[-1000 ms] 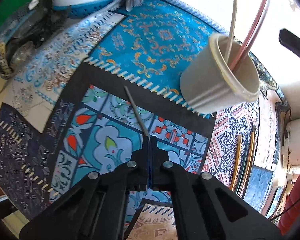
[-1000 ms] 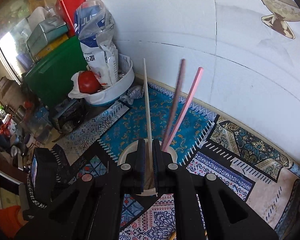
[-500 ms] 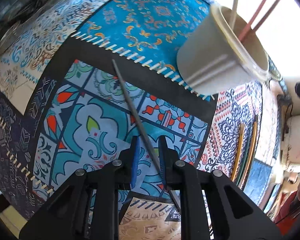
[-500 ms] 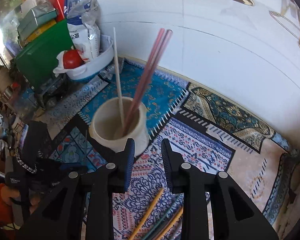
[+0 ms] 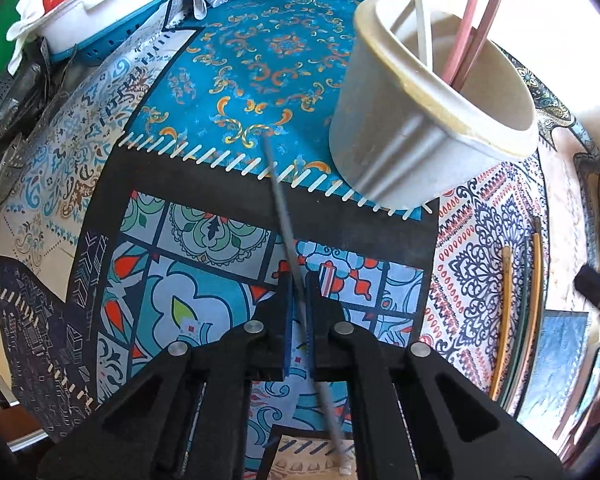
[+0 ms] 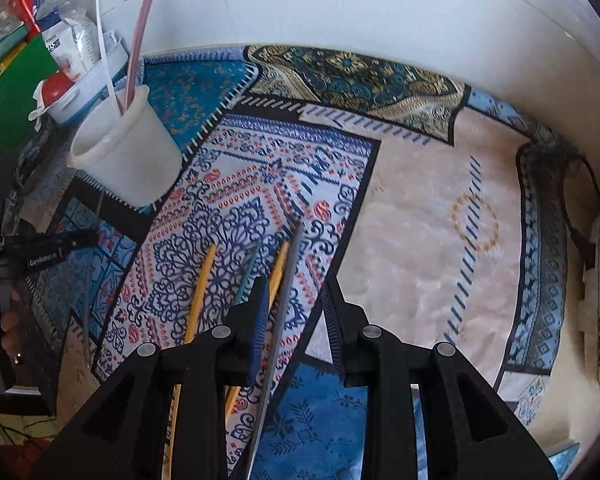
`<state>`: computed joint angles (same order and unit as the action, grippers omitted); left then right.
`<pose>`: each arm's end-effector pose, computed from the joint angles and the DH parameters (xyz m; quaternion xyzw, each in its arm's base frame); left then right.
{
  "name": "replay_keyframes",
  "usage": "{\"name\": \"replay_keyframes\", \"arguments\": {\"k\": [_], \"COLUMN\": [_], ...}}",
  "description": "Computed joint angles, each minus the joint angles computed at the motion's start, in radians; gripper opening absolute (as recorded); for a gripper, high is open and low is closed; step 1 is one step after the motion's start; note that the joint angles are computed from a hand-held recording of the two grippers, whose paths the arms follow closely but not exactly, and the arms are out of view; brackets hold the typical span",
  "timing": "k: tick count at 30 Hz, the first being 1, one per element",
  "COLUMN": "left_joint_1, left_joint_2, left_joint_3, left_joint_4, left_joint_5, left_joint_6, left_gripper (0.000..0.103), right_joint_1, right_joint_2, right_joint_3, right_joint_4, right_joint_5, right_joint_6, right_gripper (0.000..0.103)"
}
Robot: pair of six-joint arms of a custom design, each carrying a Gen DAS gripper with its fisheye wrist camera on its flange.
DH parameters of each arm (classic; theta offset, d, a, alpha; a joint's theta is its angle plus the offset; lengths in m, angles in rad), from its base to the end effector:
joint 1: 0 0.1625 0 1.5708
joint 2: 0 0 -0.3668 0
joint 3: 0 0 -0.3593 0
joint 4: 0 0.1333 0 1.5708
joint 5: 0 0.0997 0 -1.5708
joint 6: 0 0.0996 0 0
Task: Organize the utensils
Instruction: 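Grasp a dark rod with the right tool while the left tool holds the grey rod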
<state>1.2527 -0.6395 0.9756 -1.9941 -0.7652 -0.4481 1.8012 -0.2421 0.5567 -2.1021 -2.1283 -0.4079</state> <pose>-0.0362 -0.7659 0.2029 -0.0768 0.9160 -0.1836 0.3482 0.2642 -0.7734 0.0782 0.2716 -0.9168 0.0793 0.2817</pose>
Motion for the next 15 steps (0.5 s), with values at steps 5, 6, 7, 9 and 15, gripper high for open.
{"name": "replay_keyframes", "arguments": {"k": [5,6,7,9,15], "left_joint_1": [-0.007,-0.011,-0.018,-0.032,-0.078], "left_joint_2": [-0.073,-0.096,-0.121,-0.153,-0.240], "left_joint_3": [0.081,0.110,0.143,0.184,0.299], "left_joint_4": [-0.080,-0.105,-0.129,-0.174,-0.350], "left_joint_5": [0.010,0.015,0.021,0.035,0.069], "left_joint_6": [0.031,0.038,0.041,0.054,0.129], "left_gripper": [0.002,0.002,0.002,0.002,0.002], "right_joint_1": [-0.011,-0.015,-0.018,-0.022,-0.017], "right_joint_2": [-0.080,-0.089,-0.097,-0.102,-0.101], "right_joint_3": [0.158,0.176,0.192,0.209,0.238], "right_joint_4": [-0.048,-0.051,-0.049,-0.037,-0.053], "right_joint_5": [-0.011,-0.009,-0.006,-0.005,-0.012], "right_joint_6": [0.030,0.037,0.047,0.065,0.052], "right_gripper": [0.025,0.025,0.025,0.025,0.025]}}
